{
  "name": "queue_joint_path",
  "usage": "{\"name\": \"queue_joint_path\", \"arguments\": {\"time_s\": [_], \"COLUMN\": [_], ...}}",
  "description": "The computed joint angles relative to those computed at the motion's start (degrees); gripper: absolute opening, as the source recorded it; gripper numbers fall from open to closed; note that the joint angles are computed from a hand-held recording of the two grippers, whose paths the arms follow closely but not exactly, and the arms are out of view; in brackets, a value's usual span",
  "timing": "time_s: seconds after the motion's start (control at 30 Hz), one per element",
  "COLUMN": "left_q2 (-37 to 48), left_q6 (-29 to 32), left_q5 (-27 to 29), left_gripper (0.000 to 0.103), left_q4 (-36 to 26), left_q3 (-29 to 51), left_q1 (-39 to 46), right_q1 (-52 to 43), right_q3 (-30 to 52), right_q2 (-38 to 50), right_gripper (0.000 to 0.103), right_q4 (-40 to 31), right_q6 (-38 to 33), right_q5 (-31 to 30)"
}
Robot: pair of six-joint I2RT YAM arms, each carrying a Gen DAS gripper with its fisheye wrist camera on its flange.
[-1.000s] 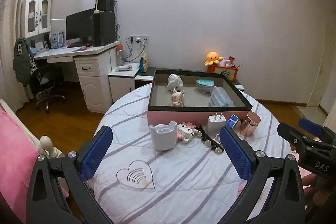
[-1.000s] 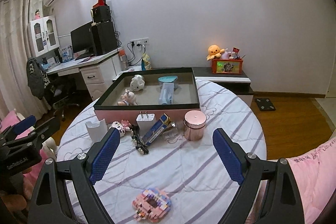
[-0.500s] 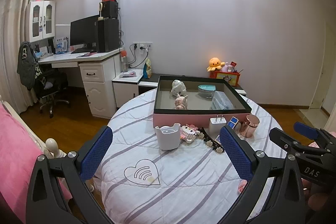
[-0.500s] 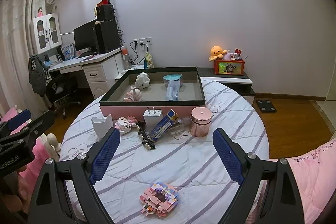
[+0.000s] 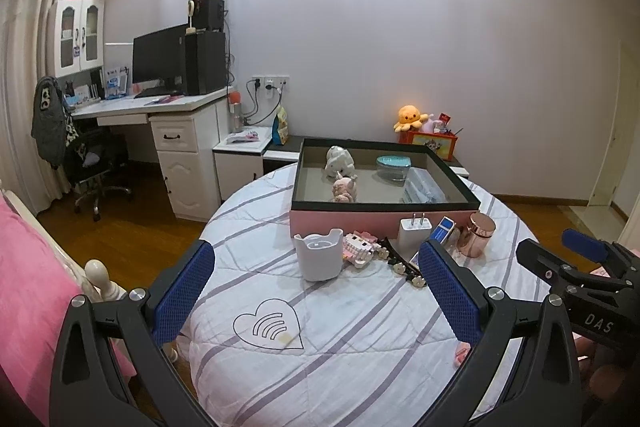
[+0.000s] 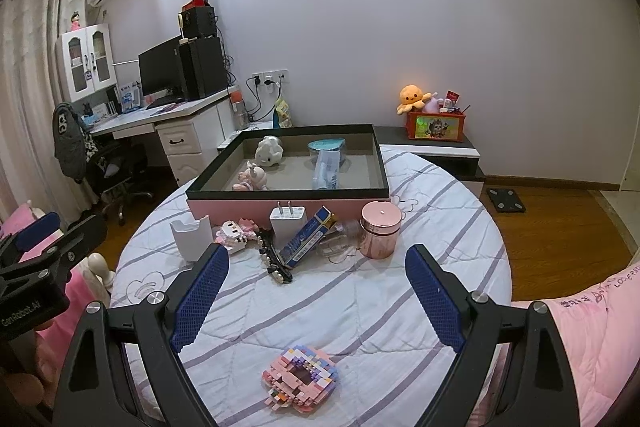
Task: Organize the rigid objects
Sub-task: 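Withdraw both tools from the tray back over the bed, then grasp the white cup holder with the left tool while the right tool grasps the rose-gold jar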
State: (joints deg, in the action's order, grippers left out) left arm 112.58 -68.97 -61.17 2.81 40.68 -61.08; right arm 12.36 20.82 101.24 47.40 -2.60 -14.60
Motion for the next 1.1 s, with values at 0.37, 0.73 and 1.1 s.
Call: {"name": "queue_joint_path", "arguments": {"time_s": [0.37, 0.73, 1.1], "left_q2": [6.7, 17.32, 23.46], "left_q6": [5.94, 19.09, 22.28], "left_q5": [7.35, 18.11, 29.02], "left_gripper": [0.103, 0.103, 0.099], "left_q4": [15.13, 24.39, 25.11], "left_q3": [-3.06, 4.34, 11.49], "left_q1": [6.41, 19.44, 27.98], "right_q1": [-2.05, -3.08, -3.53], "right_q3": [5.07, 23.59, 40.93], "right_q2": [7.33, 21.07, 32.31], "right_gripper": [0.091, 0.091, 0.091], "right_q4": [-1.26, -12.7, -24.2], "right_q6": [-1.51, -2.74, -2.82], "right_q5": [0.27, 4.3, 3.74]}}
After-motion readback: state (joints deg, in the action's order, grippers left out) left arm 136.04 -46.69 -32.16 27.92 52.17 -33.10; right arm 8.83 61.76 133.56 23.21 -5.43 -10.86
